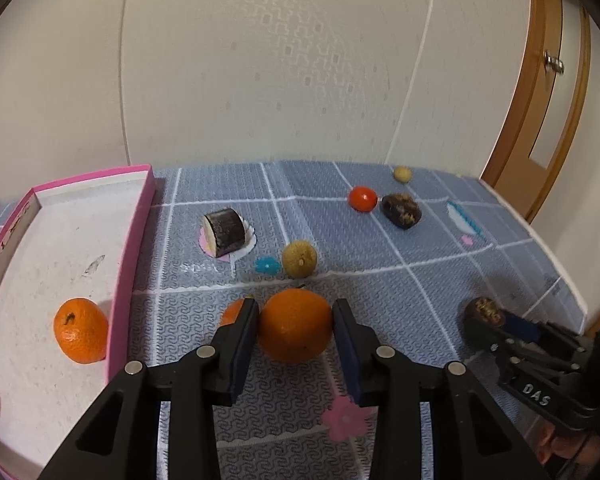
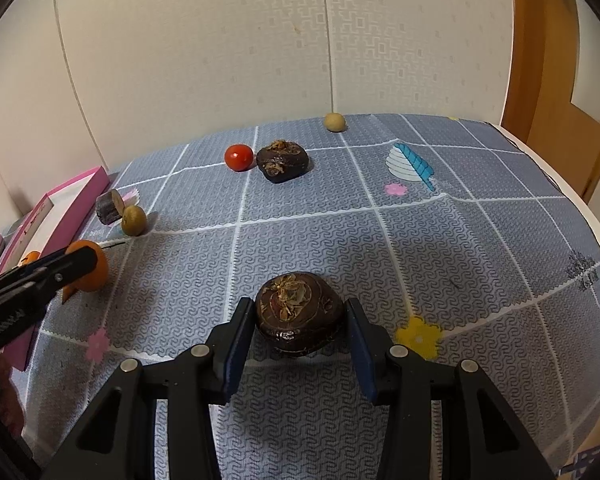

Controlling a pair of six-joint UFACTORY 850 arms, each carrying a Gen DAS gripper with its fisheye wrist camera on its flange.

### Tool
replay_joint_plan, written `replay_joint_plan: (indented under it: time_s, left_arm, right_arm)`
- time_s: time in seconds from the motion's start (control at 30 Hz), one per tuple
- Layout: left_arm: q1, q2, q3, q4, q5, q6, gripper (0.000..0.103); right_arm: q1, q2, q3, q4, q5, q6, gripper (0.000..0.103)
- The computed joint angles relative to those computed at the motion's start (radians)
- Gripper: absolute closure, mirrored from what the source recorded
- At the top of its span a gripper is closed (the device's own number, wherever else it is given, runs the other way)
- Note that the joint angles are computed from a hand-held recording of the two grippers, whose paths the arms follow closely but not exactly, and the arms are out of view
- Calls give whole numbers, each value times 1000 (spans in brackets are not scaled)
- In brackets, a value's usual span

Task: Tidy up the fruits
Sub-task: 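Carry the second orange into the pink tray and open the left gripper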

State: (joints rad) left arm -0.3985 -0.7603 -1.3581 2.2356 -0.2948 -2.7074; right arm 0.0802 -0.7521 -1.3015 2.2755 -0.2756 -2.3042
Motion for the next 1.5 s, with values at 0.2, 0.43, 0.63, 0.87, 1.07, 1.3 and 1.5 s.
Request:
replay_joint_plan:
  time_s: [0.2,0.43,0.63,0.87,1.07,1.3,1.5]
  left_arm:
    - [14,49,67,143,-47,-174,65]
    - [42,112,153,264,-103,-350,65]
    - [68,159,216,291,-145,-422,65]
    - [93,200,274,205,-168,-374,65]
    - [131,223,310,125,-149,-326,65]
    - [173,228,333,-13,-117,-231,65]
    - [196,231,343,-111,-115,-142,65]
  right_arm:
    - [2,-3,-3,13,0,-4,57]
    - [8,-8,-7,25,-1,-4,57]
    - [12,-9,-9,15,-7,20,57]
    - [25,4,1,66,-28,-24,57]
    - [42,8,5,48,-36,-12,57]
    - [60,15,10,51,-44,-15,57]
    - [75,19,12,29,-51,5,57]
